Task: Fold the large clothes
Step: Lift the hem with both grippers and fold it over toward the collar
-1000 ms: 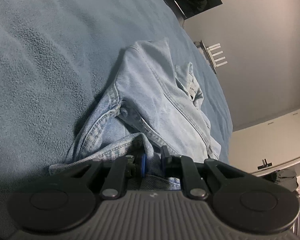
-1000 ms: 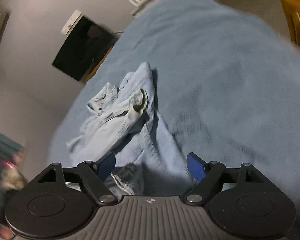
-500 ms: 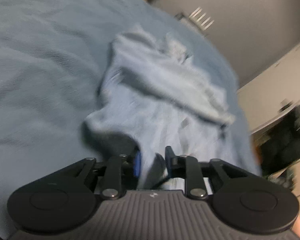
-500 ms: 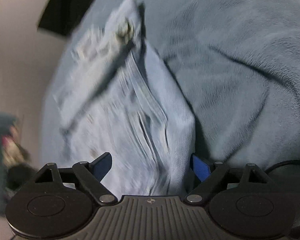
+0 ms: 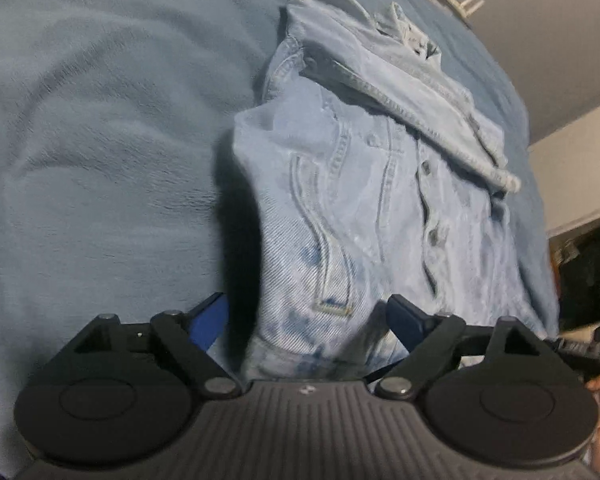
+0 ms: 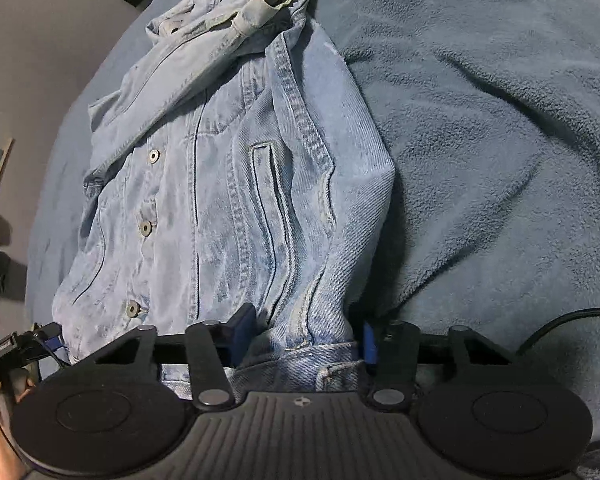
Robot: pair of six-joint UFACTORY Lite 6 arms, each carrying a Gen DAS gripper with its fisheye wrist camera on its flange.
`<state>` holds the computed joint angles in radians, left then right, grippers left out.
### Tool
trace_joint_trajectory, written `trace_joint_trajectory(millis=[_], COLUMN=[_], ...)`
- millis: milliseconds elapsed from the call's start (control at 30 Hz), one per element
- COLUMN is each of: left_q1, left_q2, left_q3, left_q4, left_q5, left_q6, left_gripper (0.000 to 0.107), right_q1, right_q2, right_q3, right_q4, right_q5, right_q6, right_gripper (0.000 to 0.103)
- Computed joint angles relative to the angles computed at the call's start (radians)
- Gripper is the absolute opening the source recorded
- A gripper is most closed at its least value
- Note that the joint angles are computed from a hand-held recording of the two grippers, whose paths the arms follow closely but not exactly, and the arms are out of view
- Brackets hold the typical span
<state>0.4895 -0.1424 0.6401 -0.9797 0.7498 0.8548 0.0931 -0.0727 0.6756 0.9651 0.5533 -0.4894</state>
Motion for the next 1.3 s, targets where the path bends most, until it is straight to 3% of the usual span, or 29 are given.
trace_joint_trajectory(millis=[167, 267, 300, 367, 400, 433, 500, 600, 767, 933, 1133, 1300], left_q1=[-0.040, -0.084, -0.093, -0.102, -0.090, -0.073, -0.058, -0.010, 0.022, 0.030, -0.046, -0.056], left_q2=[0.121, 0.114, 0.100, 0.057, 0.032, 0.010, -0.027, -0.055, -0.014, 0.098, 0.266, 0.404], left_q3=[0.048, 0.045, 0.040, 0.026, 0.018, 0.014, 0.010, -0.003, 0.047, 0.178, 0.316, 0.423], left_q4=[0.020, 0.044, 0.058, 0.072, 0.064, 0.062, 0.050, -0.032, -0.208, -0.350, -0.424, -0.504], left_q5=[0.066, 0.034, 0.024, 0.017, 0.043, 0.079, 0.116, 0.157, 0.178, 0.173, 0.073, 0.038], left_q6=[0.006, -0.003, -0.013, -0.022, 0.000, 0.020, 0.048, 0.093, 0.084, 0.029, -0.002, 0.011], left_gripper=[0.085, 0.081, 0.072, 0.057, 0.042, 0.036, 0.033, 0.032, 0.031, 0.018, 0.017, 0.016], right_q1=[-0.035, -0.043, -0.051, -0.059, -0.061, -0.064, -0.073, -0.117, -0.158, -0.183, -0.134, -0.094], right_q2=[0.016, 0.042, 0.030, -0.008, -0.035, -0.059, -0.113, -0.175, -0.164, -0.046, 0.153, 0.321], right_q3=[0.003, 0.013, 0.005, -0.017, -0.032, -0.044, -0.067, -0.108, -0.110, -0.060, 0.061, 0.237], right_q4=[0.049, 0.079, 0.084, 0.109, 0.136, 0.156, 0.201, 0.401, 0.693, 0.947, 1.186, 1.257], right_q5=[0.030, 0.034, 0.037, 0.042, 0.048, 0.055, 0.067, 0.129, 0.193, 0.272, 0.305, 0.271], right_q6=[-0.047, -0.075, -0.085, -0.122, -0.157, -0.185, -0.243, -0.426, -0.601, -0.739, -0.822, -0.827], right_gripper=[0.049, 0.048, 0.047, 0.031, 0.026, 0.021, 0.018, 0.017, 0.016, 0.016, 0.016, 0.016])
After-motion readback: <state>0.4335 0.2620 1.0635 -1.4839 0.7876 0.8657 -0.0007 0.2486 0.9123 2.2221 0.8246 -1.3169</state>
